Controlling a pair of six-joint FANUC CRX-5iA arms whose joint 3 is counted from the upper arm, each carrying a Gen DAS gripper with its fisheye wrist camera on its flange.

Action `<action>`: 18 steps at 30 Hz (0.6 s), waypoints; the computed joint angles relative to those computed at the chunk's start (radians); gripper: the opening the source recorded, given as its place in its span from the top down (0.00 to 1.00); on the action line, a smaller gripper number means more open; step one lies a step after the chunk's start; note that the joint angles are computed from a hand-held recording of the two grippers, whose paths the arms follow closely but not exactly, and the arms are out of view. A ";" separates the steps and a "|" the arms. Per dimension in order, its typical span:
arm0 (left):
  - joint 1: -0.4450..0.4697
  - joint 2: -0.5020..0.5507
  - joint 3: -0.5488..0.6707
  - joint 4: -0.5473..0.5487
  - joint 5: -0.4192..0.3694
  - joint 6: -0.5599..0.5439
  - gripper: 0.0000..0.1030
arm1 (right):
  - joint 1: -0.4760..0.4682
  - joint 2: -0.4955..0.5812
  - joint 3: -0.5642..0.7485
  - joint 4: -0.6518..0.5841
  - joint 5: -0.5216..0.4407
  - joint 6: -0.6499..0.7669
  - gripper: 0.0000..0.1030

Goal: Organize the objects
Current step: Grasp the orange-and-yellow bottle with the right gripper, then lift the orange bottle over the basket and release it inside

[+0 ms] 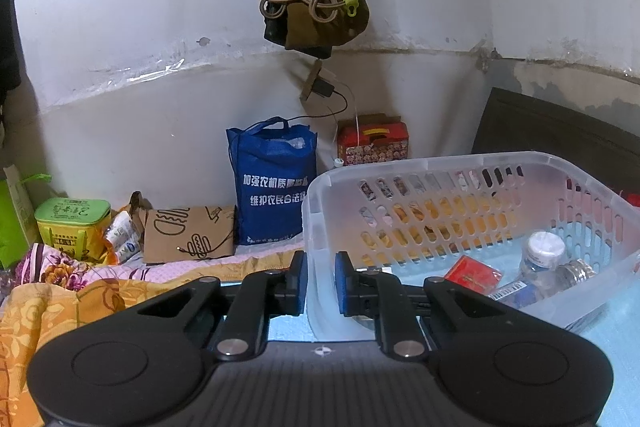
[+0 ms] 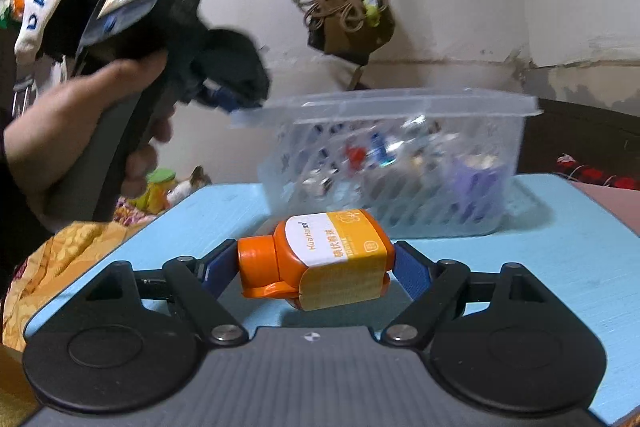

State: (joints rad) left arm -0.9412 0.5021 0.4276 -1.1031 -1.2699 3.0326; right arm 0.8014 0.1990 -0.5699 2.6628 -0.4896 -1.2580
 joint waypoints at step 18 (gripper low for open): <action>0.002 -0.004 -0.001 0.004 0.001 0.004 0.83 | -0.187 -0.089 0.120 0.236 0.074 -0.127 0.18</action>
State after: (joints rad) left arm -0.9389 0.4984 0.4268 -1.0994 -1.2686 3.0362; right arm 0.6144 0.1100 -0.4495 2.8984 -0.4156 -1.3849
